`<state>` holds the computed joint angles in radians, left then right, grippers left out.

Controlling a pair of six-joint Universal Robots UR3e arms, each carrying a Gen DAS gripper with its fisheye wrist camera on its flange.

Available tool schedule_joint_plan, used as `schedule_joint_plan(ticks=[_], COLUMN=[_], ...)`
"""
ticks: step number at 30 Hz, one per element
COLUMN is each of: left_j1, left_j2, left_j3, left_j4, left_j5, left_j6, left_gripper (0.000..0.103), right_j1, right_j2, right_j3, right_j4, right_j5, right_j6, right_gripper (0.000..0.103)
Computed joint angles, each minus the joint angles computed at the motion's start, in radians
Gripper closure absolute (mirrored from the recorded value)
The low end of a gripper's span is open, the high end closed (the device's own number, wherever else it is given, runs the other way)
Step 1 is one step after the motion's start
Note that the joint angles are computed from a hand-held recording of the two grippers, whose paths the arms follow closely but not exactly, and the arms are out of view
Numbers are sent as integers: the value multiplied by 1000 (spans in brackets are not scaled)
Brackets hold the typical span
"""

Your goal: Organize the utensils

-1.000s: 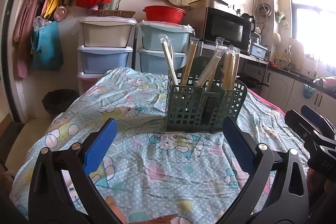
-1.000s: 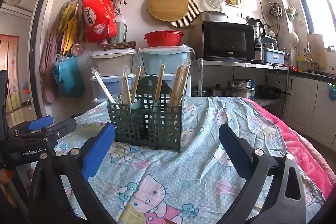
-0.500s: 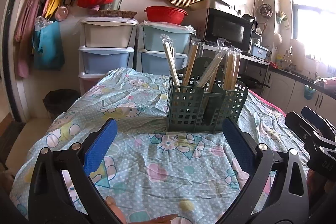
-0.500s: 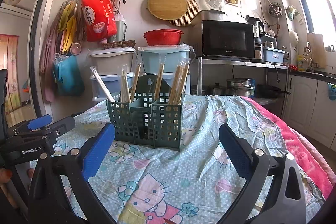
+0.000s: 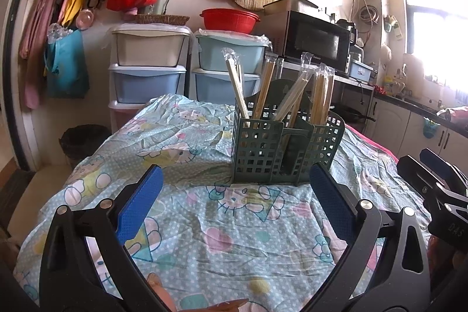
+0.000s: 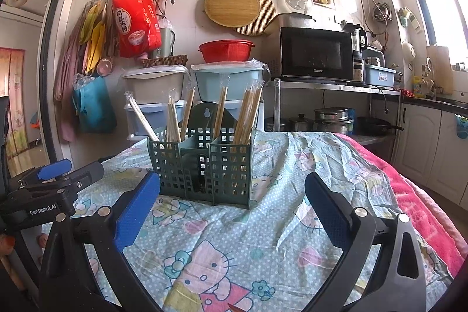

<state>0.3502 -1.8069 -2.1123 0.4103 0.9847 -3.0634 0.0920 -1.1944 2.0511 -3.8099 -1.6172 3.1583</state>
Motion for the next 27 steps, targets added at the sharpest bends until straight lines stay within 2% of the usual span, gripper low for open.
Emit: schedule_joint_plan(ticks=[20,23,27], left_j1=[-19,-1,71], left_j2=[-16,0,53], left_j3=[50,61,137], left_j4=[-77,-123,-325], left_j5=[77,76,44], left_j6=[-21,-36,-19], left_gripper=[11,11,11], right_j1=[-10,-22,-66], right_j2=[-4,-22,-73], right_j3=[20,15,-9], right_j4=[-5,31,162], right_j5=[-12,-15,-53], right_j6=[16,25,48], right_gripper=[7,7,7])
